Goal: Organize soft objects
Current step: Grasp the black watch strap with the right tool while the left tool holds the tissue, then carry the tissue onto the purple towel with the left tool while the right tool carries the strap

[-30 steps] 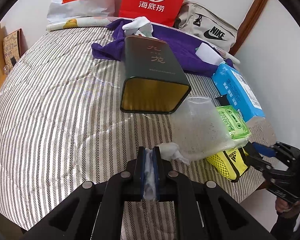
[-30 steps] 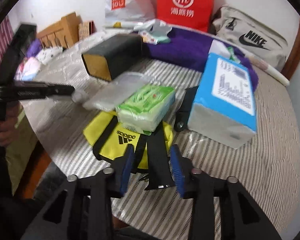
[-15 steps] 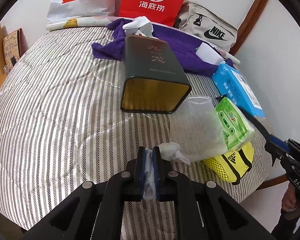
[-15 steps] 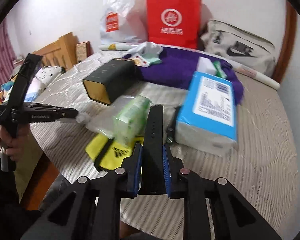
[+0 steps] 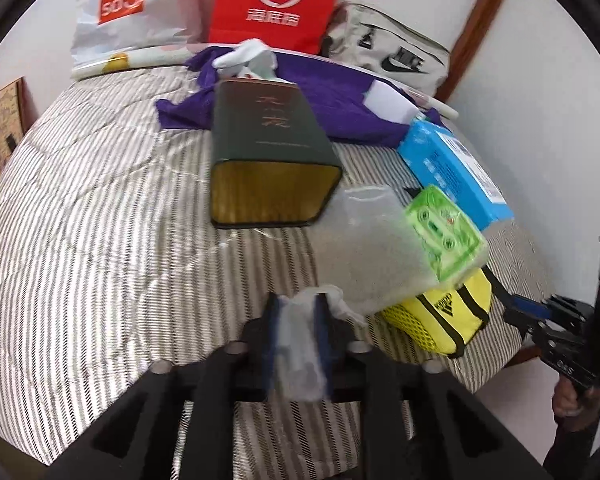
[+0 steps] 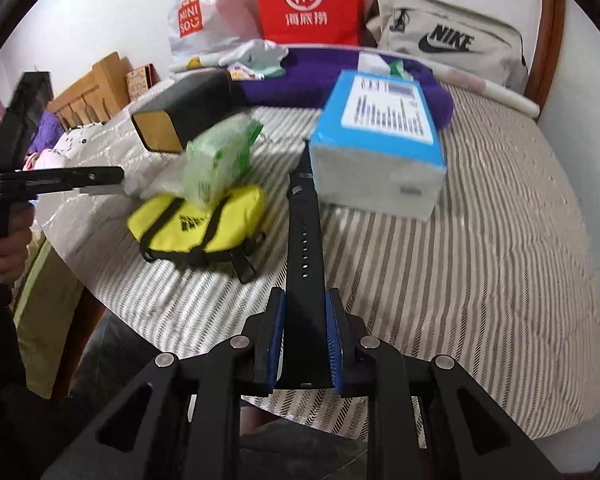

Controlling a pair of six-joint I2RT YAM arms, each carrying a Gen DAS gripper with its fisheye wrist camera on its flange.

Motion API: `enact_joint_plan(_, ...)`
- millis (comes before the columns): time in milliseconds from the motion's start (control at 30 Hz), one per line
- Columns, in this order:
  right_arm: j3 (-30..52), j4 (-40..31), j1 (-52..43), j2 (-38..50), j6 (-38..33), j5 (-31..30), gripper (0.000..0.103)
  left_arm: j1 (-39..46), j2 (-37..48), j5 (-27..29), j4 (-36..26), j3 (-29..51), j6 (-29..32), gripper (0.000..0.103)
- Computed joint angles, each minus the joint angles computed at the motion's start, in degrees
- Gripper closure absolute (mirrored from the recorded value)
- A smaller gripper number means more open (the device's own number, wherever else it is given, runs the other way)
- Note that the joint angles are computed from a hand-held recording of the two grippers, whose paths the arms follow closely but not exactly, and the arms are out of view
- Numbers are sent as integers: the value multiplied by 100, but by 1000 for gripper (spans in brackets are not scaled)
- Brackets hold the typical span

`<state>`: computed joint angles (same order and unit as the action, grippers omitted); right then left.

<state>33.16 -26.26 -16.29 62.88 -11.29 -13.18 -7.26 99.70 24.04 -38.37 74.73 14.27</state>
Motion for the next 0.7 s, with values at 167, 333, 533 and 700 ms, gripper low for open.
enact_joint_plan(167,-72,373,99,355,-13,130,82,-210,56,-117,43,-78,157,59)
enact_joint_plan(333,-98,909,315,651,94,256,75,-374,101,-366,353,-230,127,57)
enact_joint_plan(533,-143,766,371,452,63,181,83,-339,29,-423,387,-289,331,81)
enact_joint_plan(700,-296,325,329,-78,24,272,83,-185,-123,-603,462,-335,236,81)
